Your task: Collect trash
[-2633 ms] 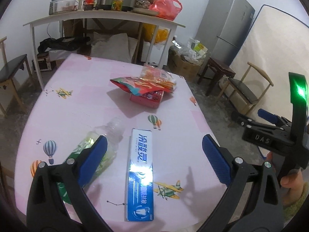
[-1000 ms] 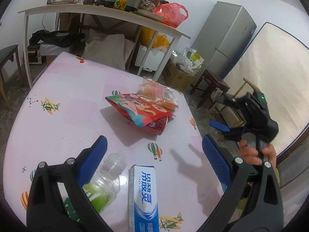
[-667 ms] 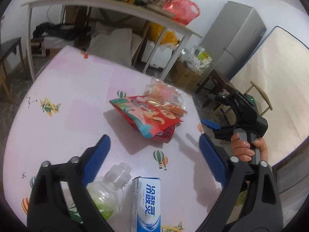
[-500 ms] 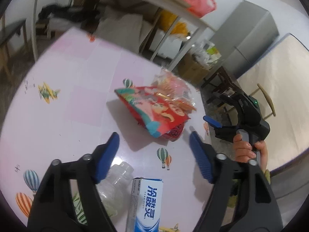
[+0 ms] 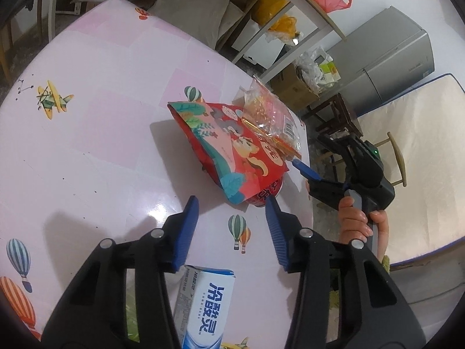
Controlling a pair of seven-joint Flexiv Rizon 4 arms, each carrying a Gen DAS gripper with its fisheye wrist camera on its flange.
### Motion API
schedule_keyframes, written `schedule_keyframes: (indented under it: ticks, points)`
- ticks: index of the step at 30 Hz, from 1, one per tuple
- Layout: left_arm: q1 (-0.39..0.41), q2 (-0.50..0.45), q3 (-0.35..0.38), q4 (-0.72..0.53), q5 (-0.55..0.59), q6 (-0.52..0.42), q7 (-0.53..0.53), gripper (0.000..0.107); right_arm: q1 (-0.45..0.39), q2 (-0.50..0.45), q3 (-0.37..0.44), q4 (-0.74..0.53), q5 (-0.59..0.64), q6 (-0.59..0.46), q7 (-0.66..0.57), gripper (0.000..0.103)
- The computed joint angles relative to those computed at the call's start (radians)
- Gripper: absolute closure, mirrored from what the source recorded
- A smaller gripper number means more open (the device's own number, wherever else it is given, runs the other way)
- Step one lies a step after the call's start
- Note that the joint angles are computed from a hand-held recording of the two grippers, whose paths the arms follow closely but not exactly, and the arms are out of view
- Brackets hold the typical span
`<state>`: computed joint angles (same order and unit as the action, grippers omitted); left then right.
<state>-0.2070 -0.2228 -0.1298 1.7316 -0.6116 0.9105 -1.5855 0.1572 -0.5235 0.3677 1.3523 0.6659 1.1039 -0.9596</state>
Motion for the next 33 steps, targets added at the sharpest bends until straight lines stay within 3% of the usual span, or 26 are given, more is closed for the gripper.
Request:
schedule_keyframes:
  ticks: [12, 24, 33]
  points:
    - [0.0, -0.001, -0.011, 0.004, -0.052, -0.015, 0.024, 0.082, -0.006, -0.018, 0.012, -0.018, 0.02, -0.012, -0.023, 0.058]
    - [-0.002, 0.007, -0.025, 0.026, -0.144, 0.01, 0.105, 0.107, -0.037, -0.018, 0.05, -0.026, 0.117, -0.019, -0.112, 0.092]
    - [-0.023, 0.033, -0.049, 0.072, -0.339, 0.097, 0.281, 0.107, -0.074, -0.009, 0.091, -0.039, 0.276, 0.005, -0.247, 0.097]
